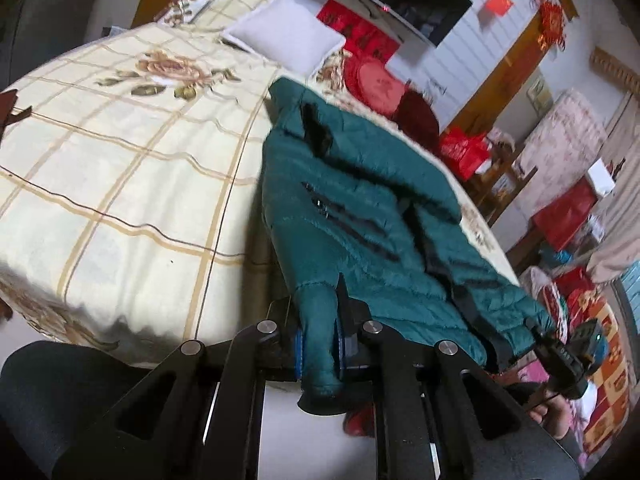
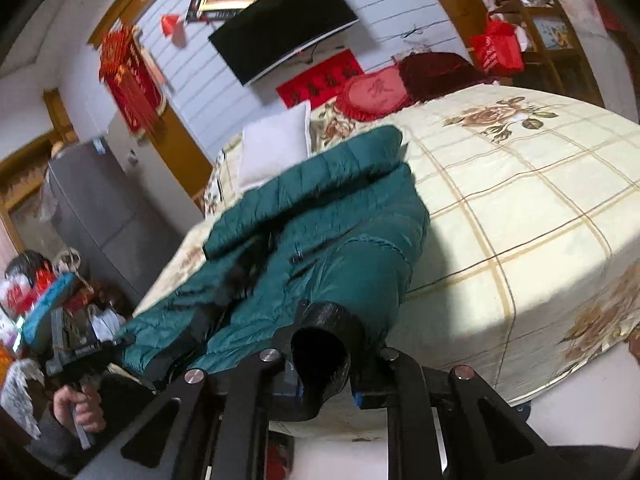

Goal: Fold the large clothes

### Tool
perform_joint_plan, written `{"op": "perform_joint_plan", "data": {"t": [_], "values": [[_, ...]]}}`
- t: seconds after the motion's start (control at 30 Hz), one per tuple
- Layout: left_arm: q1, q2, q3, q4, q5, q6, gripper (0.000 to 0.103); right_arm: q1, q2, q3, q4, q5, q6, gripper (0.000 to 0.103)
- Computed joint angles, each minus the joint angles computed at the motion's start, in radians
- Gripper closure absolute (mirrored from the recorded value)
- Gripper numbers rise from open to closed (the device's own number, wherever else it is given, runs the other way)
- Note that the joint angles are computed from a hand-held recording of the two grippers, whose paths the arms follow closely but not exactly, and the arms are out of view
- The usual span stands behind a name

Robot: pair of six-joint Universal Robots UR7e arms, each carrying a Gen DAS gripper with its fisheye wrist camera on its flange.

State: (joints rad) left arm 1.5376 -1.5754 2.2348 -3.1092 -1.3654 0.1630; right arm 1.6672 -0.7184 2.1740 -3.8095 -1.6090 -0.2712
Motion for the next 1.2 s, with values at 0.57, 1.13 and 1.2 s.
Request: {"op": "perform_joint_plan", "data": {"t": [0.57,1.13,1.2], "values": [[-0.123,-0.013,-0.034,-0.158,0.039,0.007,0.093,0.158,-0.045,-0.068,-0.069,-0.208,-0.079,0.089],[-0.179,0.275,-0.398,-0.239,0.134,-0.011,0.093,0.212,0.125,-0.555,0.074,-0.267,-0.059,0.089],[-0.171,0.33,-0.468,-0.234,0.151,-0.01,0.093,0.212,0.167,-0.649,0.124,-0.263,-0.074,0.089]]}}
